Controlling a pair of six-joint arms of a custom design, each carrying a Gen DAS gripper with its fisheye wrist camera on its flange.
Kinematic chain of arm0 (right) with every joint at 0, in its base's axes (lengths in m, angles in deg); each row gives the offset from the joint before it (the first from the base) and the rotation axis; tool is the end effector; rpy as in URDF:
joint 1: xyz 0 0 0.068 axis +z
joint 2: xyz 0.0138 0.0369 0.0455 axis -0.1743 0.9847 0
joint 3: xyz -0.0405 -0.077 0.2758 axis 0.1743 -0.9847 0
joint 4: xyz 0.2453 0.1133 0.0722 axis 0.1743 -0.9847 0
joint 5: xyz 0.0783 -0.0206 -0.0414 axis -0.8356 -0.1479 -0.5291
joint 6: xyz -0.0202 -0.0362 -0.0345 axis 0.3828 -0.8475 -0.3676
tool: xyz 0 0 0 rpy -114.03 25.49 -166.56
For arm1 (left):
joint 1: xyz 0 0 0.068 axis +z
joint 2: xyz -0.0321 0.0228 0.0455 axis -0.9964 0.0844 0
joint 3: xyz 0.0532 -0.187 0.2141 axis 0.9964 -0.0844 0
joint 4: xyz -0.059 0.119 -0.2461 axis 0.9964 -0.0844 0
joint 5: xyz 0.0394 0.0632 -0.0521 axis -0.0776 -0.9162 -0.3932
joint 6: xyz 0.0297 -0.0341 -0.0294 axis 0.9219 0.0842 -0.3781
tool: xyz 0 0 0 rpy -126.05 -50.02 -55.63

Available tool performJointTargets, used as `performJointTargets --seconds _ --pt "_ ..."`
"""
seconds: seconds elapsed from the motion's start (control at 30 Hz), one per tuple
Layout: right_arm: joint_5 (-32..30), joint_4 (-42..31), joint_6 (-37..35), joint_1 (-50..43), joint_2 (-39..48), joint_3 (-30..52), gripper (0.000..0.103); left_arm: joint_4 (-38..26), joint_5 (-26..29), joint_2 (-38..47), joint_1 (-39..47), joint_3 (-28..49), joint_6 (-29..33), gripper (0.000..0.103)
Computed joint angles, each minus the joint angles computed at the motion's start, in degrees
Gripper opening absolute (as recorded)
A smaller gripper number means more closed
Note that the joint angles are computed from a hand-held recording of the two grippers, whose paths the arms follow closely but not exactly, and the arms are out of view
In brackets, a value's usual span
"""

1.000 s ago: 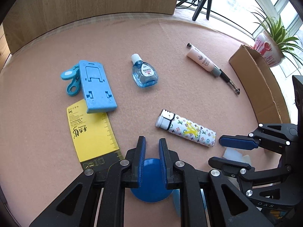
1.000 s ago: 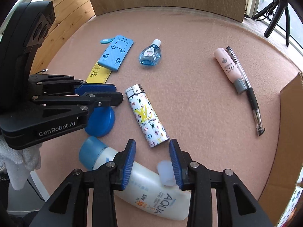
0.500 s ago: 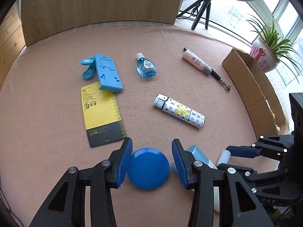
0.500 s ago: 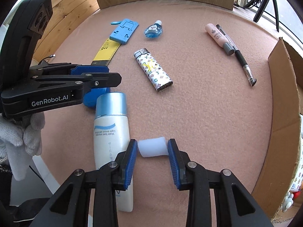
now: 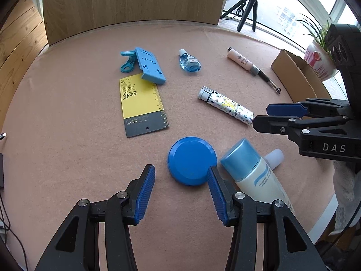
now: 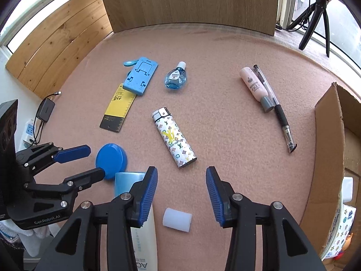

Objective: Organize objects
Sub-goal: 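Grasp the blue round lid with the left gripper while the right grasps the patterned lighter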

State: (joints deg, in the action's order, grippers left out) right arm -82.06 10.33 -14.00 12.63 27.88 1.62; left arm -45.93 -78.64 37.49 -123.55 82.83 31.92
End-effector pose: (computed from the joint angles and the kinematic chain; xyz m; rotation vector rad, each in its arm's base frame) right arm 0.3630 0.1634 0.2276 -1.1142 2.6065 0.4473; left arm 0.2421 -0.1817 0.2015 -0.3122 2.6823 -0.1514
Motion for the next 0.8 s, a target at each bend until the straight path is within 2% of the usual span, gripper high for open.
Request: performJointTargets --seconds 0.23,0.8 --pt "3.0 1.2 0.3 2.6 2.8 2.0 0.042 2.1 0.6 1.4 0.0 0.3 0.9 0.052" --pt "7.9 2.7 0.2 6.9 7.4 5.8 0.042 2.6 -0.6 4.7 0.6 2.4 2.8 0.054"
